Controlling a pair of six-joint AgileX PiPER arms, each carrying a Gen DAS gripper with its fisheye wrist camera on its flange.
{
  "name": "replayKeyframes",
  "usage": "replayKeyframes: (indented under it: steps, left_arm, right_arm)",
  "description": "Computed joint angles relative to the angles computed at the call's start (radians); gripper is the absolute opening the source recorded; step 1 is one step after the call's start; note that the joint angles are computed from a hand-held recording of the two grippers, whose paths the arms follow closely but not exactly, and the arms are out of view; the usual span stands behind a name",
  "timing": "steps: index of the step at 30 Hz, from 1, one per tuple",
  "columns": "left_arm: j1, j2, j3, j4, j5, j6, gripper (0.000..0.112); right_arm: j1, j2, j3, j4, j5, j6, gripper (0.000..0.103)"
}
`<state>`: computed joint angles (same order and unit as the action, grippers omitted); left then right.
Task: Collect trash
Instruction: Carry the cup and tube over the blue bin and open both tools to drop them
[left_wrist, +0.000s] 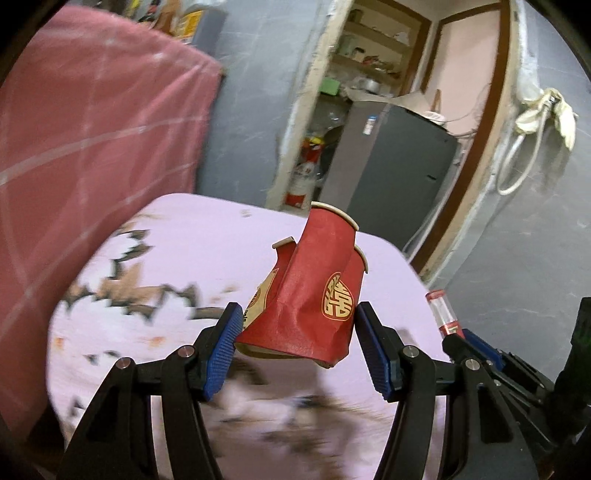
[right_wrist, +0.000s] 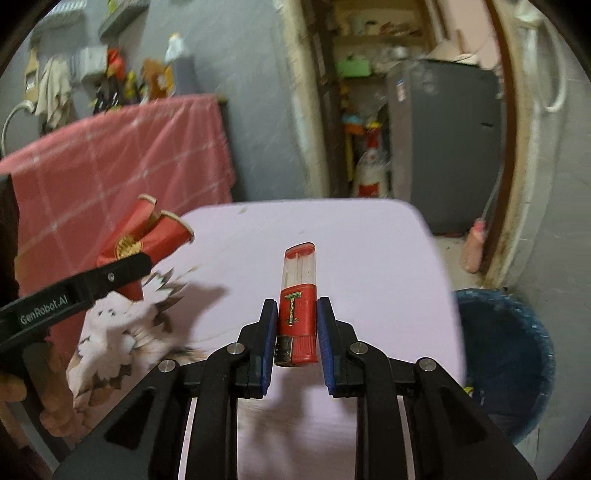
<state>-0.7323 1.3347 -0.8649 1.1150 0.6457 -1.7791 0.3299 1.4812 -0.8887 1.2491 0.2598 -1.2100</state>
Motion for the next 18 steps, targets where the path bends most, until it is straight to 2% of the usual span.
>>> replayKeyframes:
  steps: [7, 14, 18]
  left_arm:
    - [-0.09, 0.224, -0.199, 0.113, -0.012, -0.119, 0.056]
    - [-0.121, 0.438, -0.439, 0.089, -0.059, -0.051, 0.056]
    - [-0.133, 0.564, -0.587, 0.019, -0.081, 0.039, 0.056]
  right_arm:
    - [-0.257, -0.006, 0.028, 0.254, 0.119, -0.31, 0.019]
    - [-0.508, 0.067, -0.007, 0.308, 0.243, -0.396, 0.019]
    - [-0.583, 0.128, -0.051, 0.288, 0.271, -0.401, 0.019]
